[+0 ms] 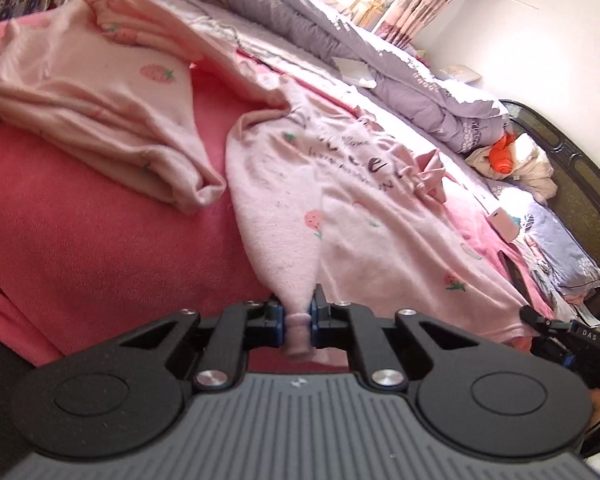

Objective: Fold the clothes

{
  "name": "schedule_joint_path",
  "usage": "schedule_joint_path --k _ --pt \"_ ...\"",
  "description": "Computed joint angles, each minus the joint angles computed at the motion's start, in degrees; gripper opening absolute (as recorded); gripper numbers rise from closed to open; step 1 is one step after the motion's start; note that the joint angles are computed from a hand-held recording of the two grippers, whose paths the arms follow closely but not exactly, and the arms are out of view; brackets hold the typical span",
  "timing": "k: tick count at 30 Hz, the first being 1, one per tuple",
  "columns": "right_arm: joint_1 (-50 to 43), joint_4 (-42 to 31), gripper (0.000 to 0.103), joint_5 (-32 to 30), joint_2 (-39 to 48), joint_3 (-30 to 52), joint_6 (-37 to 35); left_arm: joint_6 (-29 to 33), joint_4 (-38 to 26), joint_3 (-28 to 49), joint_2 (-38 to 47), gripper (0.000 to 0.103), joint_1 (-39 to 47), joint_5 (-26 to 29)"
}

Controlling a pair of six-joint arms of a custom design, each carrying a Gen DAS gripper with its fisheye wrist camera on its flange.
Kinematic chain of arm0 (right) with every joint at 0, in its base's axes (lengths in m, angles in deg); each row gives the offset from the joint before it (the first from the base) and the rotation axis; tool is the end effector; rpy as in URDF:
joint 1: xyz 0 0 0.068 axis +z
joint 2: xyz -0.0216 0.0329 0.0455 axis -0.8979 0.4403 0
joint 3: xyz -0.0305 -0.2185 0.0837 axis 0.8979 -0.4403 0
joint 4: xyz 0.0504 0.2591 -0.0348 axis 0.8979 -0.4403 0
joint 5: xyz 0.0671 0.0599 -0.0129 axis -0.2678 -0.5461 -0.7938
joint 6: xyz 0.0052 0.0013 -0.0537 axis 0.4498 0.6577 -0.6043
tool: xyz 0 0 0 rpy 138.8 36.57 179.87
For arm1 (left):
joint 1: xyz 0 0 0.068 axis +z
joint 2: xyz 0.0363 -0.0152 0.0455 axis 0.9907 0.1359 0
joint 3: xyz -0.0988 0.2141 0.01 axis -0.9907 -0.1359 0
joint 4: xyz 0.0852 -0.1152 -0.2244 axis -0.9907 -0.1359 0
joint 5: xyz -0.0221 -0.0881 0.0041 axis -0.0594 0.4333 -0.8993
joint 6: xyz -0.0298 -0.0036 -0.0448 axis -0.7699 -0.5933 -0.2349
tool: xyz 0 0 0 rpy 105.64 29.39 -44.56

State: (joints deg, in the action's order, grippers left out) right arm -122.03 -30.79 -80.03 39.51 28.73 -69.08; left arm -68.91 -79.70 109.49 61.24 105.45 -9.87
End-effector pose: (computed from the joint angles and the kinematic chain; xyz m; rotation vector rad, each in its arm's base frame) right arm 0.1194 -0.1275 0.1470 0.4710 1.9266 1.0029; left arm 0.2164 0.0644 0.1779 0.0898 2.2751 -0.7411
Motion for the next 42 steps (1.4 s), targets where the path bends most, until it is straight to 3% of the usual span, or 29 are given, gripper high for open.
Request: schedule_joint_path --k 2,4,6,9,13,16,18,21,25,27,31,34,37,40,42 --pt "-2.8 -9.9 0.008 -2.8 -0.2 3.9 -8.9 2.3 -2.4 2.0 -1.2 0.011 1.6 3.0" --pt "-4.8 -16.8 0.008 -1.8 -0.6 6.3 -17.3 4.7 -3.9 2.9 -2.2 0.011 2.3 2.6" --pt "-5.2 -15.1 0.008 2.6 -2.5 5.3 -17.0 6.5 -4.1 2.2 -3.2 0.011 1.8 -1.6" --pt "-2.5 -6.1 0.008 15.5 -5.1 0.6 -8.5 8.8 -5.8 1.3 -1.4 0.016 -0.2 -10.3" --pt "2.1 -1.8 0.008 28.0 -8.9 -3.7 -7.4 13.3 -7.3 -0.5 -2.6 0.04 -1.6 -21.1" --pt "0.9 -4.3 0.014 29.8 -11.0 -2.6 -12.4 16.4 -8.0 -1.7 -6.8 0.05 0.3 -28.0" --pt "-2.2 -5.6 0.016 26.7 -12.5 -0.7 -14.1 18.2 -8.5 -1.1 -9.1 0.052 3.5 -27.7" --pt "2.1 3.0 0.032 23.0 -16.7 -0.5 -5.8 15.8 -5.4 0.9 -12.4 0.061 2.0 -26.9" --pt "24.3 31.2 0.04 31.9 -13.6 -1.6 13.2 5.9 7.7 1.7 -13.3 0.082 -10.2 -29.4" --pt "33.2 40.8 0.043 38.6 -5.3 0.5 16.8 0.5 16.4 3.5 -7.0 0.082 -19.1 -35.0" --pt "45.6 47.2 0.044 49.1 16.7 13.0 19.4 -1.2 24.9 16.4 12.4 0.082 -33.9 -44.7" --pt "44.5 37.3 0.042 46.6 25.4 21.5 14.7 0.7 27.1 30.3 27.7 0.083 -40.8 -49.1" --pt "39.9 27.3 0.042 43.0 23.0 26.1 8.6 3.5 30.6 42.7 43.1 0.083 -44.9 -55.0" --pt "37.1 31.7 0.058 42.3 24.8 32.5 11.0 3.4 30.8 55.9 57.4 0.083 -46.5 -58.2" --pt "37.4 35.6 0.061 45.9 29.3 38.8 12.0 1.1 27.2 62.8 64.8 0.083 -45.9 -56.7"
